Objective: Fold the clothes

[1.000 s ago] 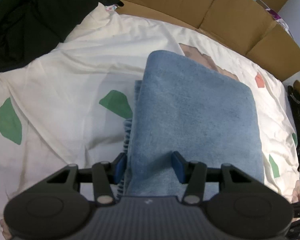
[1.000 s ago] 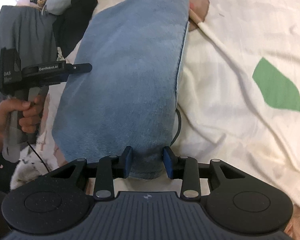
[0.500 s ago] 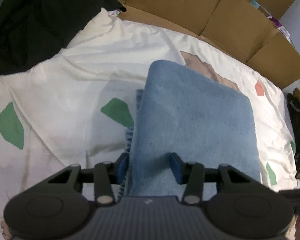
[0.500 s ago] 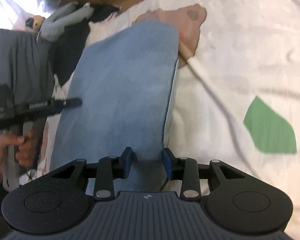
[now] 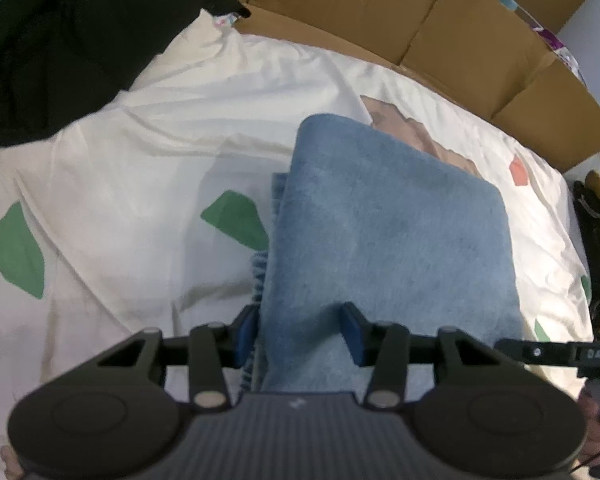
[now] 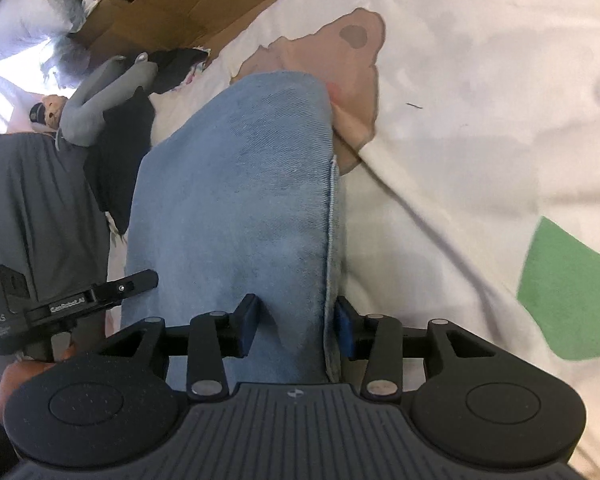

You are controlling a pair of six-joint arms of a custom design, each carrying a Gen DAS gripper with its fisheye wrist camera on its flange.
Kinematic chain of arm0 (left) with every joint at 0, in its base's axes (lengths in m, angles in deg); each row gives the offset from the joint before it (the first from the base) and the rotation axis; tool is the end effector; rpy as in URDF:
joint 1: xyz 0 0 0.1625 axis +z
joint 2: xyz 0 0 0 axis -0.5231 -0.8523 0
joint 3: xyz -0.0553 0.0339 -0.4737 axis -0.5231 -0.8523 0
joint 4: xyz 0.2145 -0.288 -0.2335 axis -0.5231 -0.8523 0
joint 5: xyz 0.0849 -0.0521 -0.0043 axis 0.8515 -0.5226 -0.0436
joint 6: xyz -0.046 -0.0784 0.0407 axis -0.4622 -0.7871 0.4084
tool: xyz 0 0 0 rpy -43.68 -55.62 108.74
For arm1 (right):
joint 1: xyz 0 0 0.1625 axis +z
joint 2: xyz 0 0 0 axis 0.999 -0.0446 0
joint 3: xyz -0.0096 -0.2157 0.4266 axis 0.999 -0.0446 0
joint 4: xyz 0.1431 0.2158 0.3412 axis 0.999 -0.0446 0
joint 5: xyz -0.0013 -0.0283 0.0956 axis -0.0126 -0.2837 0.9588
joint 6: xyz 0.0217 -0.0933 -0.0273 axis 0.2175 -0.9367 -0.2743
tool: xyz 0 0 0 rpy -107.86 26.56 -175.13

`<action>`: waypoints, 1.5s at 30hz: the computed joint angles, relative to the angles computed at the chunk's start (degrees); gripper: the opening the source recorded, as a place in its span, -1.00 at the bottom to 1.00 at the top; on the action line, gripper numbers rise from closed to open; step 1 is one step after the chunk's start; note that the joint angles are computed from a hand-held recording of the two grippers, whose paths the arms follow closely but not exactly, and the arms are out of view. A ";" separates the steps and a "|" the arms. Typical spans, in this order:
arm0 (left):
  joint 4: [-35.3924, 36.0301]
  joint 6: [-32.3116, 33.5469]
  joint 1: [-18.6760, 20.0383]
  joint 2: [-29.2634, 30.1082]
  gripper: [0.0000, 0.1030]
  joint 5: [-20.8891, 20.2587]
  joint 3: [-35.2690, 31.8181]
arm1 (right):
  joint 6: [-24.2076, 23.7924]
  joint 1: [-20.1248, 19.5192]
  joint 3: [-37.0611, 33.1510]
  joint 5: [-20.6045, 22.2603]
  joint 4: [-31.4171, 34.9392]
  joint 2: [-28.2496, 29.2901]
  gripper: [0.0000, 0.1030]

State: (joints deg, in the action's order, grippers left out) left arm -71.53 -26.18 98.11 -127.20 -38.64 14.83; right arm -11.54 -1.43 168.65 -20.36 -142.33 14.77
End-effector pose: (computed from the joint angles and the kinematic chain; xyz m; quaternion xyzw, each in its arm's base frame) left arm -0.1500 -0.7959 0.2041 0.1995 0.9497 -0.0972 0.2207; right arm 0.0782 -0.6632 0.1358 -0.1445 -0.9484 0.2812 0.0258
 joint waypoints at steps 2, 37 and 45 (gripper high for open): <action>0.64 0.38 -0.09 -0.32 0.19 0.23 0.46 | -0.12 -0.45 0.07 1.02 -0.55 0.32 -0.15; 0.93 -0.22 -1.88 1.39 0.08 -8.52 2.63 | -2.36 0.36 4.72 -5.42 2.97 -10.27 -0.66; 1.73 1.17 -2.66 2.15 0.04 -9.60 2.39 | -0.50 -0.72 6.22 -8.55 3.90 -12.05 -0.55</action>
